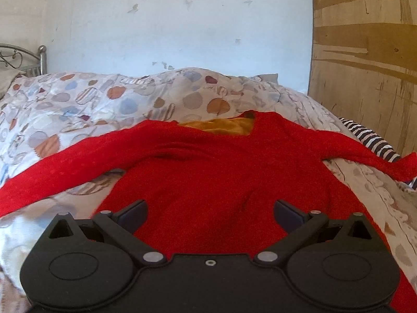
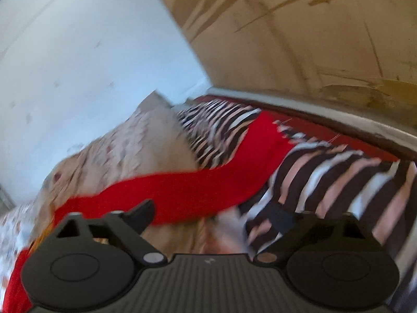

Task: Fold small clothes
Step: 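Reach the right tool to the sweater sleeve end and grasp it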

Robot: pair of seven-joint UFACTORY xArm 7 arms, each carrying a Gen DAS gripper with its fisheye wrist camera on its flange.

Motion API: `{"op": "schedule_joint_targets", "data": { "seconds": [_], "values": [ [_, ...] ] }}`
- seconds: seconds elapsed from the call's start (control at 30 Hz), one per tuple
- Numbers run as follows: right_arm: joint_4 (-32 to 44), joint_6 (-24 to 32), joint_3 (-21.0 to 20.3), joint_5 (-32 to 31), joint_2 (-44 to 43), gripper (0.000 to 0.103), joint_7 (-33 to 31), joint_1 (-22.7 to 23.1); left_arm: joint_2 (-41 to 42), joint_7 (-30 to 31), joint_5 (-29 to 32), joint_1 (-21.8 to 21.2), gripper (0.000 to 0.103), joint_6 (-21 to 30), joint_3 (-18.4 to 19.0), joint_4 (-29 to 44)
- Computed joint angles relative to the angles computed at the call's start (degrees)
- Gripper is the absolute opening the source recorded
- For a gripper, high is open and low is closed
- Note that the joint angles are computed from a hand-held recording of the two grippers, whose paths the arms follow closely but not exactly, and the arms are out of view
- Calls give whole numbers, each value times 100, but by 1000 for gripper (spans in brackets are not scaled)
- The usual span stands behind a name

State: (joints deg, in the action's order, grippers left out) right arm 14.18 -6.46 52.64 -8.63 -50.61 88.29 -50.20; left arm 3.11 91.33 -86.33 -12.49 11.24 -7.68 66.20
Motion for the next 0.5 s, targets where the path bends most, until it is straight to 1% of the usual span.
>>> {"op": "schedule_joint_targets", "data": {
  "seconds": [0.03, 0.07, 0.13, 0.17, 0.2, 0.27, 0.3, 0.33, 0.37, 0.4, 0.47, 0.5],
  "values": [
    [48, -30, 154, 51, 70, 63, 112, -272, 61, -29, 18, -15, 102, 14, -14, 42],
    [103, 37, 291, 105, 102, 58, 231, -479, 119, -69, 58, -25, 102, 42, -30, 68],
    [249, 259, 601, 149, 119, 45, 533, -930, 182, -86, 127, -22, 102, 84, -55, 67],
    [295, 315, 755, 156, 78, 42, 735, -1135, 205, -69, 163, -19, 102, 84, -67, 53],
    [299, 183, 914, 168, 53, 39, 962, -1381, 219, -64, 197, -16, 102, 73, -77, 41],
    [277, -259, 1174, 242, 92, 36, 1322, -1858, 233, -44, 225, 9, 102, 89, -86, 29],
    [344, -307, 1255, 261, 151, 31, 1387, -2024, 231, -52, 240, 24, 102, 101, -86, 24],
    [427, -311, 1232, 202, 278, 19, 1321, -2120, 223, -87, 275, 40, 102, 116, -81, 22],
    [533, -252, 1195, 123, 382, 11, 1199, -2181, 206, -115, 299, 58, 102, 131, -74, 20],
    [627, -103, 1157, 75, 359, 7, 1103, -2179, 185, -132, 305, 74, 102, 141, -69, 18],
    [664, 244, 1006, 29, -14, 6, 1062, -1943, 130, -143, 271, 112, 102, 199, -46, 29],
    [690, 514, 920, -7, -278, 6, 1085, -1803, 94, -127, 234, 134, 102, 252, -28, 34]
  ]
}}
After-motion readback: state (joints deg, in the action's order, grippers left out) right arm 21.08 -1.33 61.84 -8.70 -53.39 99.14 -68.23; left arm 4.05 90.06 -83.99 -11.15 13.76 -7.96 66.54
